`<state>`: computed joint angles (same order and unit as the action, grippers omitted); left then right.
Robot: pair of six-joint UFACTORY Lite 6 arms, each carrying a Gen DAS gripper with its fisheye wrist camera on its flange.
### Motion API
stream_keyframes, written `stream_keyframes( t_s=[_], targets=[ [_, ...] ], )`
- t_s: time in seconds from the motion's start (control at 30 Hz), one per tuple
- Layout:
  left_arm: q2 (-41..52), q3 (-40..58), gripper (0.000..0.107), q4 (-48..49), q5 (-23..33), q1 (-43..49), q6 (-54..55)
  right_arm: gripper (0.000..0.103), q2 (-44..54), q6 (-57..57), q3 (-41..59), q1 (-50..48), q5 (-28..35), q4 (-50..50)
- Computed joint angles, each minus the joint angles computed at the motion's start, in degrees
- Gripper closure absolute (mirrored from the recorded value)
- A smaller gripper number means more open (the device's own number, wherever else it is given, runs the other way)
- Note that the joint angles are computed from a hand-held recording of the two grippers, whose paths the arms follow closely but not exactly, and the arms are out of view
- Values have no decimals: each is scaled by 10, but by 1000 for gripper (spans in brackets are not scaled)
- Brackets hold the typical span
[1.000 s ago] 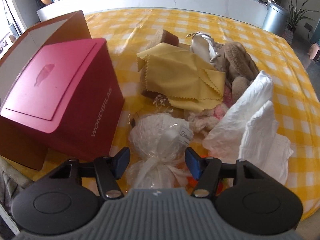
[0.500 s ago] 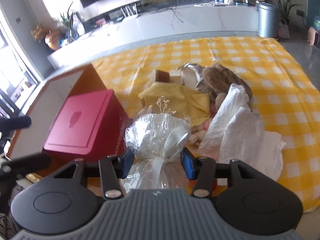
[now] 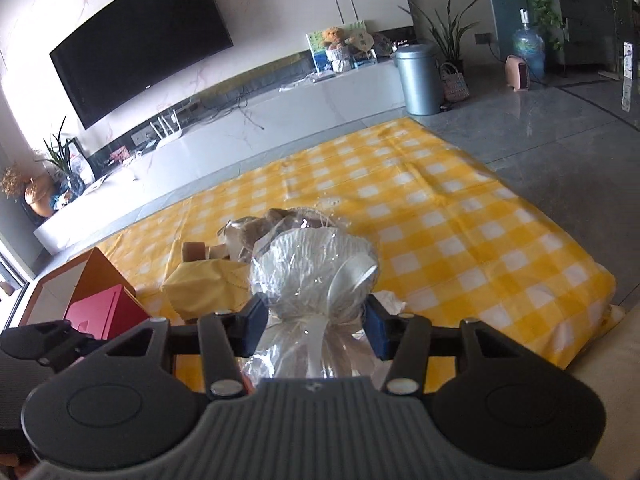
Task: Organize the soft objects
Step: 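Grasp the clear plastic-wrapped bag with the right tool while the left tool approaches the orange crocheted ball, then grasp the orange crocheted ball with the left tool while the right tool lifts the bag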
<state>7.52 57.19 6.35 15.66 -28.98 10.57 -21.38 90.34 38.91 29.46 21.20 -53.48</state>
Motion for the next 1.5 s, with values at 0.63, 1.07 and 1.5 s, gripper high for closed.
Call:
stream_keyframes(
  t_s=[0.63,1.07,1.5],
  targets=[
    [281,237,60,-245,106,12,162,52,-51,209,-44,60,58,-163],
    [79,79,63,-262,152,83,239,52,-22,209,-34,81,60,-143],
    [-187,-41,62,-509,341,359,520,52,28,171,74,201,135,-100]
  ],
)
